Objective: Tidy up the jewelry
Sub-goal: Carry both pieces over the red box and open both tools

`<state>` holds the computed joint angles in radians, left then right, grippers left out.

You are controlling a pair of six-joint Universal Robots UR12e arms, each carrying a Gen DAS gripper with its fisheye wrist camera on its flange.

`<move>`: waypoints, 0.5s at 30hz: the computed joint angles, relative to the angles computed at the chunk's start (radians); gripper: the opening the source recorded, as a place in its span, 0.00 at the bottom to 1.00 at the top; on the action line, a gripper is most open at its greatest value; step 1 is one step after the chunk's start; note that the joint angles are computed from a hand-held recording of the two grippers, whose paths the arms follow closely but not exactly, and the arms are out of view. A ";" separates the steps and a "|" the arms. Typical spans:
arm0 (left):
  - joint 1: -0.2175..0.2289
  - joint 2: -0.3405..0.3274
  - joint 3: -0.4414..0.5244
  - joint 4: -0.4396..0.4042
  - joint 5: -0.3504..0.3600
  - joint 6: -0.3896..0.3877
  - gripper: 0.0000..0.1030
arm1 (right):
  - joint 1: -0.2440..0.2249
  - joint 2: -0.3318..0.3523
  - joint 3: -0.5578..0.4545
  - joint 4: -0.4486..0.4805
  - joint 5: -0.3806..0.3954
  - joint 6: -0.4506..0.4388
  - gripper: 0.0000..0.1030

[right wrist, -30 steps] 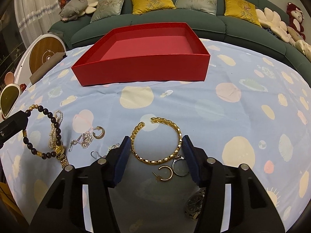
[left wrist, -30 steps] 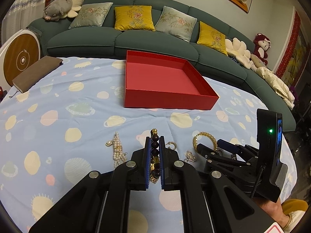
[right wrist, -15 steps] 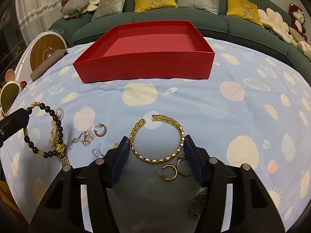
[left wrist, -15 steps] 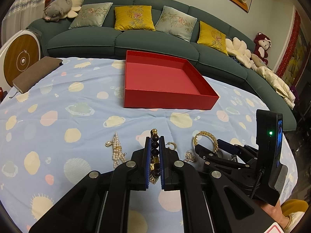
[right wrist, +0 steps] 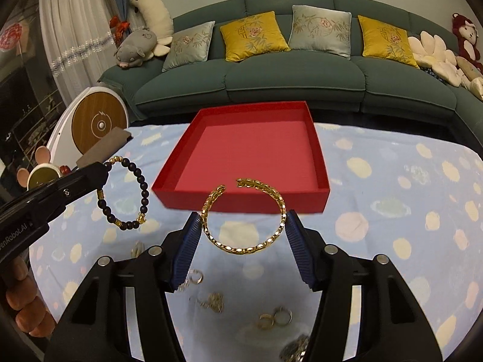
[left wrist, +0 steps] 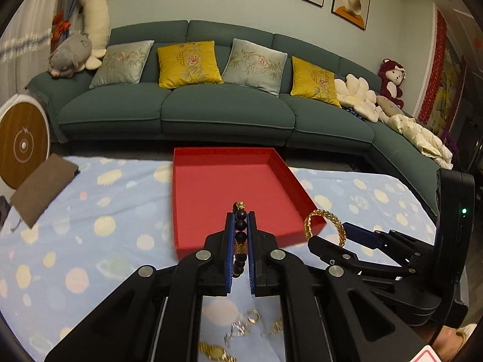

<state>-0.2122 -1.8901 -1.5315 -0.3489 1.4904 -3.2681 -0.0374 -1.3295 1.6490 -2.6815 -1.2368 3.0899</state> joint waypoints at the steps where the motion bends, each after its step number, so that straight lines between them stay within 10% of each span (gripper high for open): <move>1: 0.001 -0.022 0.032 -0.014 0.003 0.006 0.05 | -0.002 0.020 -0.030 0.003 0.002 0.003 0.54; 15: 0.028 -0.324 0.454 -0.255 0.039 -0.010 0.05 | 0.016 0.314 -0.427 0.151 -0.075 0.005 0.54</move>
<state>-0.1840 -2.2145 -1.0771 -0.6035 1.5290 -3.2781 -0.0212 -1.0156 1.2220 -2.5300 -1.3113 3.0953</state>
